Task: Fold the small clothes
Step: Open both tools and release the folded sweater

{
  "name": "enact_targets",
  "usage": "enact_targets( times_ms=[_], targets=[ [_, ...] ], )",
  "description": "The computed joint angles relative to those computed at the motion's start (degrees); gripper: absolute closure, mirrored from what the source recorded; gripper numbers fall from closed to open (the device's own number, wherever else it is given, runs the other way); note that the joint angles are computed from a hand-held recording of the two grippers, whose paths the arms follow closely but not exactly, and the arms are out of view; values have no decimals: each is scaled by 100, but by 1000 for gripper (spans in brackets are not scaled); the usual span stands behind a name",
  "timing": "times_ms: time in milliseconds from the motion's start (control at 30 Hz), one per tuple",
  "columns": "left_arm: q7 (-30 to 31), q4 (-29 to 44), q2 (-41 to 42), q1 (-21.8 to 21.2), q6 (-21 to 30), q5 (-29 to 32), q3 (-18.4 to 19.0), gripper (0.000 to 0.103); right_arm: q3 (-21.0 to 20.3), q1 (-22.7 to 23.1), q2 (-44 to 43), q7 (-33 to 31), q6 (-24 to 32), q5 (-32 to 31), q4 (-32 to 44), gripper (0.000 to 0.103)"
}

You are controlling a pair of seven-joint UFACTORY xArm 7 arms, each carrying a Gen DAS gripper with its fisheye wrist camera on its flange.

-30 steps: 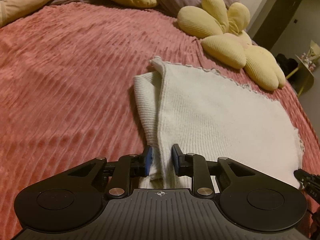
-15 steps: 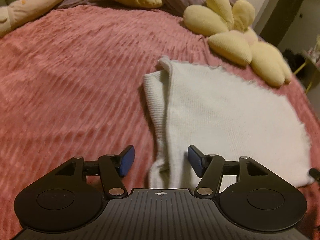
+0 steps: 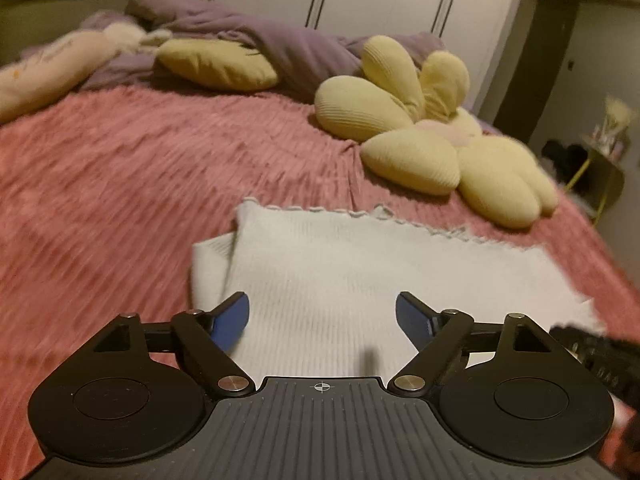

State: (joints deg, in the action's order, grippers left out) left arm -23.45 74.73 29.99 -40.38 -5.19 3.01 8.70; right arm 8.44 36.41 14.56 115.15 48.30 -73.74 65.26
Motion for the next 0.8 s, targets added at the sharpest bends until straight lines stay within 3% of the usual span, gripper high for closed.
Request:
enact_targets(
  times_ms=[133, 267, 333, 533, 600, 700, 767, 800],
  targets=[
    [-215, 784, 774, -598, 325, 96, 774, 17, -198, -87, 593, -596, -268, -252, 572, 84],
    [-377, 1667, 1370, -530, 904, 382, 876, 15, -461, -189, 871, -1145, -168, 167, 784, 83],
    [-494, 2135, 1650, -552, 1195, 573, 985, 14, -592, -239, 862, -1136, -292, 64, 721, 83],
    [-733, 3116, 2137, -267, 1889, 904, 747, 8, -771, -376, 1141, -1453, -393, 181, 998, 83],
    [-841, 2972, 1997, -277, 1831, 1083, 730, 13, -799, -372, 1159, -1559, -403, 272, 1054, 82],
    [-1032, 2824, 1848, -204, 1623, 1248, 572, 12, -802, -259, 1041, -1462, -352, 339, 1080, 81],
    [-995, 3099, 1977, 26, 1744, 1231, 202, 10, -821, -222, 1011, -1164, -637, 39, 1126, 80],
    [-1052, 3347, 2128, -26, 1946, 1312, 258, 8, -811, -220, 1077, -1148, -732, -24, 1235, 78]
  ],
)
